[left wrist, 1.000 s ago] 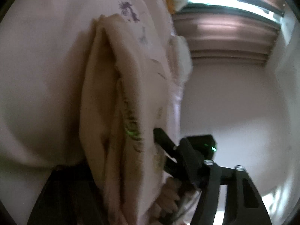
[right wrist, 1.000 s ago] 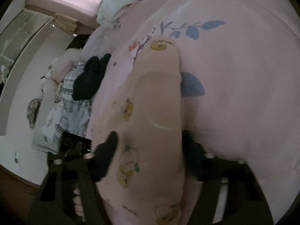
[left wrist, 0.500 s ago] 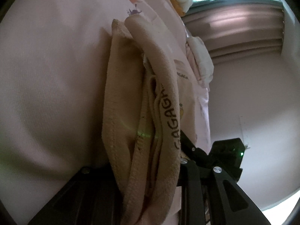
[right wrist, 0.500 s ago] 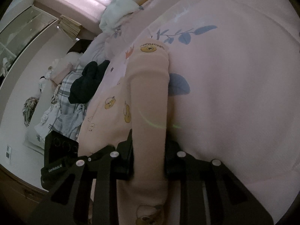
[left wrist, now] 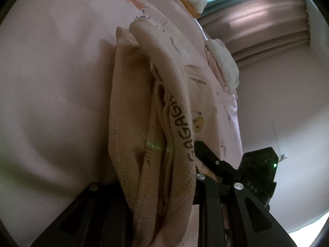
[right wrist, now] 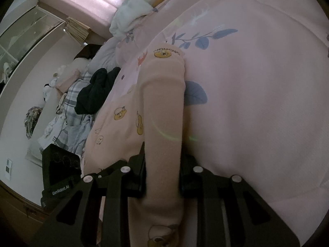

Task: Fold small clothes
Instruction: 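Lift the strip end with both grippers and fold it over onto the rest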

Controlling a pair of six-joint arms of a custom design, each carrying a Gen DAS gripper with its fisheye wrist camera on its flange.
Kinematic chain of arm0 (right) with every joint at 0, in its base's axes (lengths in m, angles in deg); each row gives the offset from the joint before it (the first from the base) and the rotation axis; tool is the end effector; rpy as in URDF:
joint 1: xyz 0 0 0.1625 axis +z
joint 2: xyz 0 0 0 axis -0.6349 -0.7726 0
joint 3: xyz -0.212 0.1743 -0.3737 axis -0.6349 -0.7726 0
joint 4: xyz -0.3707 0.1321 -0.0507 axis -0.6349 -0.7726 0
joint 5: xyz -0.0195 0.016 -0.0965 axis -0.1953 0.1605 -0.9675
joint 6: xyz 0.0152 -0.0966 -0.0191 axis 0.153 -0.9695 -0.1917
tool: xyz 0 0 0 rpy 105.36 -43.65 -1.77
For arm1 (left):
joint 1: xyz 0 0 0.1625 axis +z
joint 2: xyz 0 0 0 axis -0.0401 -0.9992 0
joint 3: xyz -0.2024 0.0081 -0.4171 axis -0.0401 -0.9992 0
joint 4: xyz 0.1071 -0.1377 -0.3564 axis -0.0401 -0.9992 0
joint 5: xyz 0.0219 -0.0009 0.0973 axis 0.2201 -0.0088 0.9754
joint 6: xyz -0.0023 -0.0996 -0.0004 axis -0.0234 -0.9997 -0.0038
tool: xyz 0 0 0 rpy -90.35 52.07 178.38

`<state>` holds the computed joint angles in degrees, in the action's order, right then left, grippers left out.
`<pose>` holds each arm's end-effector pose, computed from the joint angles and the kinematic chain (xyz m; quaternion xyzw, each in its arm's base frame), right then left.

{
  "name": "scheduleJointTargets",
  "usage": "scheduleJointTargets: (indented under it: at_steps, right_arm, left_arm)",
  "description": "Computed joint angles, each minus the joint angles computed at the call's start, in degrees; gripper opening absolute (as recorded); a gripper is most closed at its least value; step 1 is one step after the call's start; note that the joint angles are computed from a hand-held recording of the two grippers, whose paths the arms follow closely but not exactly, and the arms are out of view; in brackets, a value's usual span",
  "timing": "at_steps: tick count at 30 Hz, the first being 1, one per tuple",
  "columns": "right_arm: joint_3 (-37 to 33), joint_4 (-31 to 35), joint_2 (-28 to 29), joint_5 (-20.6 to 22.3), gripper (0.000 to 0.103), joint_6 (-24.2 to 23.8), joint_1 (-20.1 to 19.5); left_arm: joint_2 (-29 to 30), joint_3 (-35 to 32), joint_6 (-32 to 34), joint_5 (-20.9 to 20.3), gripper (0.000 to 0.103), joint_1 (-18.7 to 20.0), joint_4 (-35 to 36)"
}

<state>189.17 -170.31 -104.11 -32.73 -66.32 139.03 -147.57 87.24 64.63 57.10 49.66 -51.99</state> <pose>0.2105 -0.3620 0.0665 -0.1919 0.9752 -0.0874 0.0673 -0.0485 -0.3272 0.2225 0.1460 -0.9089 0.3894 0.0302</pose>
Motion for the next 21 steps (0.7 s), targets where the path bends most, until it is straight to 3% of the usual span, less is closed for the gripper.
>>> scheduleJointTargets:
  at_steps: [12,17,21]
  right_arm:
    - [-0.18,0.22,-0.07,-0.59,0.022,-0.20,0.22]
    - [-0.82,0.30,-0.78,-4.36,0.020,0.11,3.35]
    - [-0.72,0.69,-3.60,-0.45,0.019,-0.38,3.40]
  left_arm:
    - [0.00,-0.07,-0.11,0.10,0.023,0.09,-0.04]
    - [0.91,-1.08,-1.76,-5.65,0.019,-4.82,4.10]
    - [-3.18,0.35,-0.79,-8.98,0.018,-9.66,2.20]
